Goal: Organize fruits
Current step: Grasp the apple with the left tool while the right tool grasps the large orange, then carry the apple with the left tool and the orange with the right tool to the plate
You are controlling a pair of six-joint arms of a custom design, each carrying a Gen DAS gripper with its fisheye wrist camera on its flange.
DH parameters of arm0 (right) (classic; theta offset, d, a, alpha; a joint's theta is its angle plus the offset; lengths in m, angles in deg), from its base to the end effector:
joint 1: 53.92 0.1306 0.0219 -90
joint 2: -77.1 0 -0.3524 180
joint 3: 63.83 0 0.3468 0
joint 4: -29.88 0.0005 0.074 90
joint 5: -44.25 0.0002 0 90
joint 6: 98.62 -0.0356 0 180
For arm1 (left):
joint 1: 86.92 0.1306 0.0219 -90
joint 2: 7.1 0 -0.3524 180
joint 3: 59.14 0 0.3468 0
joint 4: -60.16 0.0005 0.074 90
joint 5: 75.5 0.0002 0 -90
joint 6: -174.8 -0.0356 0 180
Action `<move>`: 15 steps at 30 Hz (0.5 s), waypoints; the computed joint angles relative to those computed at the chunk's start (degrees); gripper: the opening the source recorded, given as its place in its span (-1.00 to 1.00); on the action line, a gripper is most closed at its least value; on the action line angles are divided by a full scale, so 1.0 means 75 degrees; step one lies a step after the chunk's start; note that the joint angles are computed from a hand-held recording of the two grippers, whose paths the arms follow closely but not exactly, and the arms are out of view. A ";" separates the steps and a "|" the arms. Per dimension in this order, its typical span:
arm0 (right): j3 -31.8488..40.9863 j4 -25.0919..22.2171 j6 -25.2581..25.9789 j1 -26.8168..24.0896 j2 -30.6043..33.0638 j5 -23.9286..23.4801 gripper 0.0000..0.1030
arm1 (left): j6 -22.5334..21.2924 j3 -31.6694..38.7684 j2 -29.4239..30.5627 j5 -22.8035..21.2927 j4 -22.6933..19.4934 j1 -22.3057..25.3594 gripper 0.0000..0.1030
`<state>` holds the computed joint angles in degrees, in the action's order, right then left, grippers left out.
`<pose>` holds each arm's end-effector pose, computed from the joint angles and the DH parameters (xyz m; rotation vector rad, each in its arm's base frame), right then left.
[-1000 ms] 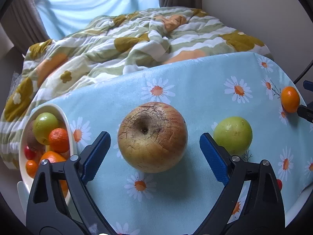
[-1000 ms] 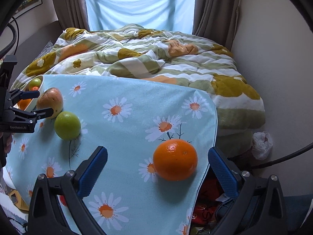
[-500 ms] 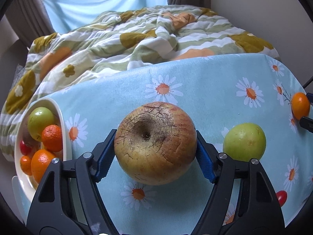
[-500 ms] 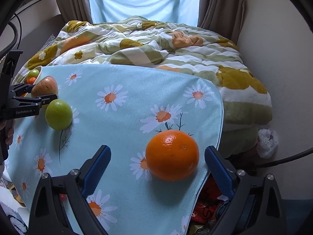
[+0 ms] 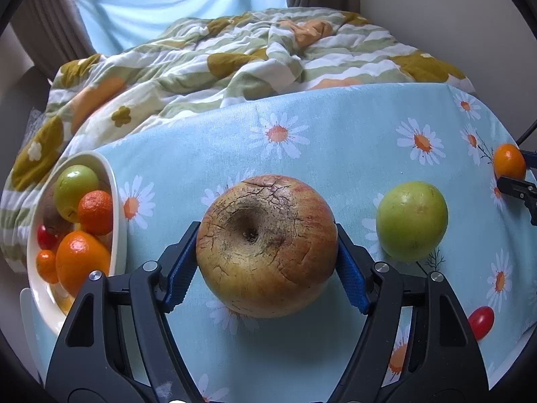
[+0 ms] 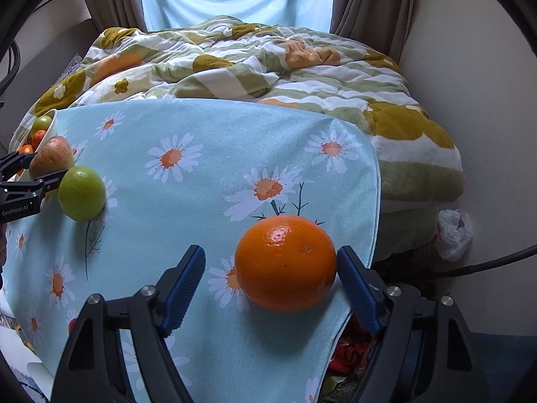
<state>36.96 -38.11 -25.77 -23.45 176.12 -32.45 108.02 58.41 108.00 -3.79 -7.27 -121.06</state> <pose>0.4073 0.2295 0.3899 -0.2445 2.6595 -0.0578 0.4722 -0.3073 0.3668 0.1554 2.6050 0.0906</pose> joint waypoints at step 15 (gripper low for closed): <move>0.0058 -0.0097 -0.0209 -0.0026 0.0044 0.0152 0.08 | 0.0275 -0.0792 -0.0604 0.0015 0.0216 -0.0206 0.54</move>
<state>37.39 -38.84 -27.33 -23.65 176.45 -31.31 110.08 52.47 103.47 -3.68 -5.65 -122.61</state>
